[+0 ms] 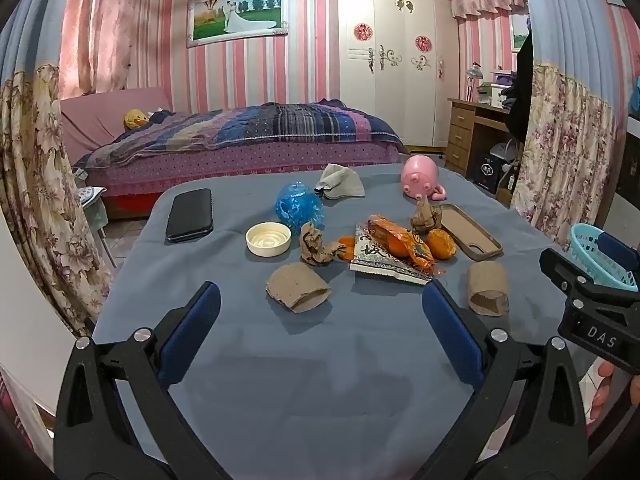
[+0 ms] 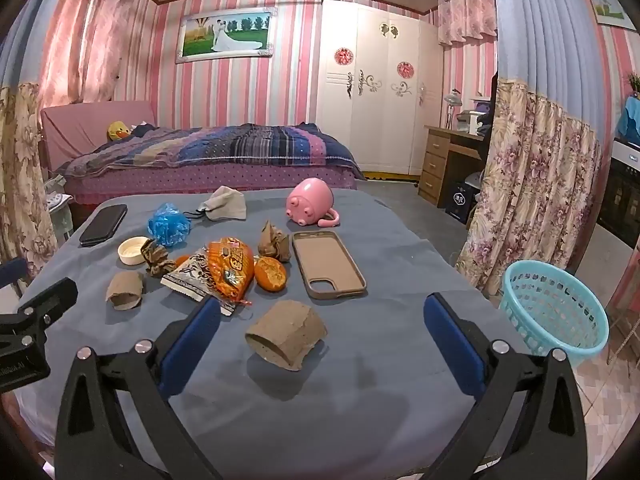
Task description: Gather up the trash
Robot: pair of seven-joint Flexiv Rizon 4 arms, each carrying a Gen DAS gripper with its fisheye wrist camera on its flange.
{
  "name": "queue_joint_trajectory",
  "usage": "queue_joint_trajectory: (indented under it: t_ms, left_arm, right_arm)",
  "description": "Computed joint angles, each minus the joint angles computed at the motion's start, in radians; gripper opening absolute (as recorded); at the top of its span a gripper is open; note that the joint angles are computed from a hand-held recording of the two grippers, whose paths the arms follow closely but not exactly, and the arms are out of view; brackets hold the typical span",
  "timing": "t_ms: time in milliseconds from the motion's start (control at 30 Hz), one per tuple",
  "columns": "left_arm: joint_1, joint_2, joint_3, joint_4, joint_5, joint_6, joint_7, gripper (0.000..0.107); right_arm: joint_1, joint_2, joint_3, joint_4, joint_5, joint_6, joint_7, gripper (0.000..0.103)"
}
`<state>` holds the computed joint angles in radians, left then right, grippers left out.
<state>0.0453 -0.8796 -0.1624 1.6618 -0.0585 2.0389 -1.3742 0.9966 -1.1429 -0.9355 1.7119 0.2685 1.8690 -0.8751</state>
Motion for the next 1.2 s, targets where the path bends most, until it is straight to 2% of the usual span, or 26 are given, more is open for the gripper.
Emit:
queue_joint_trajectory:
  t_ms: [133, 167, 333, 633, 1200]
  left_arm:
    - [0.004, -0.004, -0.007, -0.008, 0.005, -0.015, 0.002, 0.098]
    - [0.011, -0.005, -0.009, -0.003, 0.010, 0.008, -0.004, 0.098]
    - [0.019, -0.004, -0.013, -0.003, 0.018, 0.002, -0.007, 0.098]
    - [-0.023, -0.011, 0.019, -0.021, -0.017, -0.009, 0.001, 0.098]
    - [-0.030, -0.008, 0.021, -0.023, -0.039, -0.005, -0.001, 0.098]
  right_arm:
    - [-0.009, 0.010, 0.007, -0.009, -0.008, -0.006, -0.006, 0.099]
    - [-0.017, 0.016, 0.014, -0.013, -0.013, -0.008, -0.007, 0.099]
    - [-0.002, -0.008, -0.004, -0.010, -0.002, 0.002, -0.004, 0.099]
    - [-0.005, -0.009, 0.003, -0.013, 0.008, 0.007, -0.009, 0.099]
    - [-0.011, -0.004, 0.010, -0.016, 0.010, 0.009, -0.018, 0.099]
